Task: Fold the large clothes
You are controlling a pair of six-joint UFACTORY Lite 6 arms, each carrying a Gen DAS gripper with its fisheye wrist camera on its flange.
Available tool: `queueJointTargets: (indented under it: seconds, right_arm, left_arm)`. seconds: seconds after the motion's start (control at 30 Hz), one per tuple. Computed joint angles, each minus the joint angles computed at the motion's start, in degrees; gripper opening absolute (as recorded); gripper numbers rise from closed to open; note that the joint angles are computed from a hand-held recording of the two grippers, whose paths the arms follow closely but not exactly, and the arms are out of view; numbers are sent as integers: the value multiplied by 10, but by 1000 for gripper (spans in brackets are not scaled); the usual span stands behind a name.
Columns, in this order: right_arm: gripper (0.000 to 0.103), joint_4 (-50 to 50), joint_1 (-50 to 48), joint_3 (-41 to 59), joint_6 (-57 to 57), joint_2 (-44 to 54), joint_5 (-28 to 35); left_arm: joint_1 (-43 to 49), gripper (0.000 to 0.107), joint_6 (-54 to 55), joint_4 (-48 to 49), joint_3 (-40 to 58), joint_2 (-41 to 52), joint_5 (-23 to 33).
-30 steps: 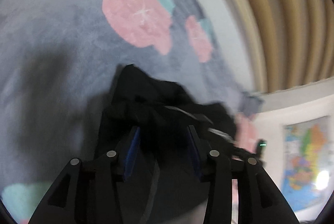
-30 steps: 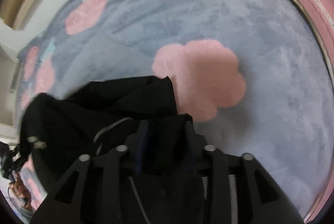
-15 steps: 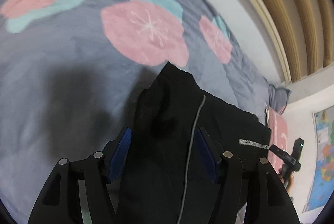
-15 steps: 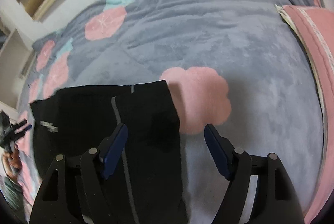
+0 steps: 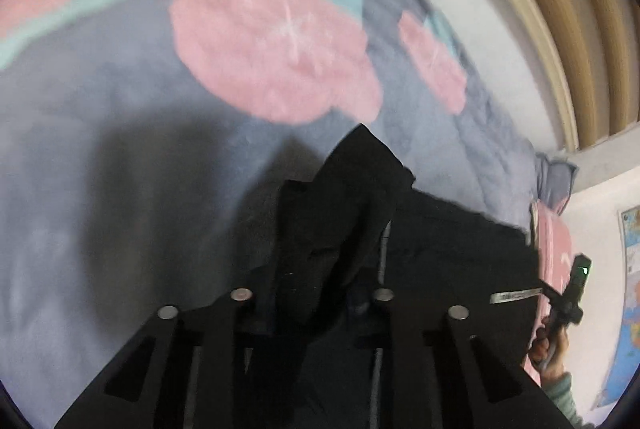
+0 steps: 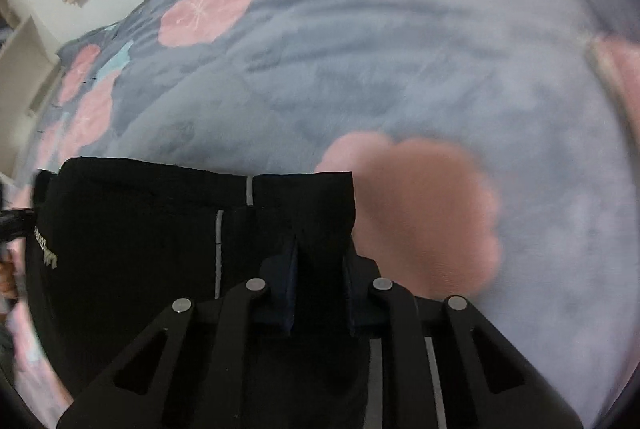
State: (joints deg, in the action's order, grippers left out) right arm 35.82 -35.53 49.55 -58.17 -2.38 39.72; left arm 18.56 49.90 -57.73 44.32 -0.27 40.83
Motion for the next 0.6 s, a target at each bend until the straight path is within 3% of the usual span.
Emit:
queueJointTargets:
  seconds: [0.07, 0.17, 0.23, 0.37, 0.5, 0.6]
  right_arm:
    - [18, -17, -12, -8, 16, -72, 11]
    - [17, -33, -10, 35, 45, -137, 49]
    - [17, -74, 35, 82, 111, -149, 33]
    - [17, -202, 139, 132, 276, -69, -54]
    - [16, -369, 204, 107, 462, 60, -125]
    - [17, -393, 209, 60, 497, 140, -172]
  left_arm:
    - [41, 14, 9, -17, -38, -98, 38]
    - [78, 13, -17, -22, -5, -173, 100]
    - [54, 13, -55, -14, 40, -176, 77]
    - [7, 13, -94, 0, 86, -73, -5]
    - [-57, 15, -127, 49, 98, 72, -110]
    - [-76, 24, -56, -18, 99, 165, -148]
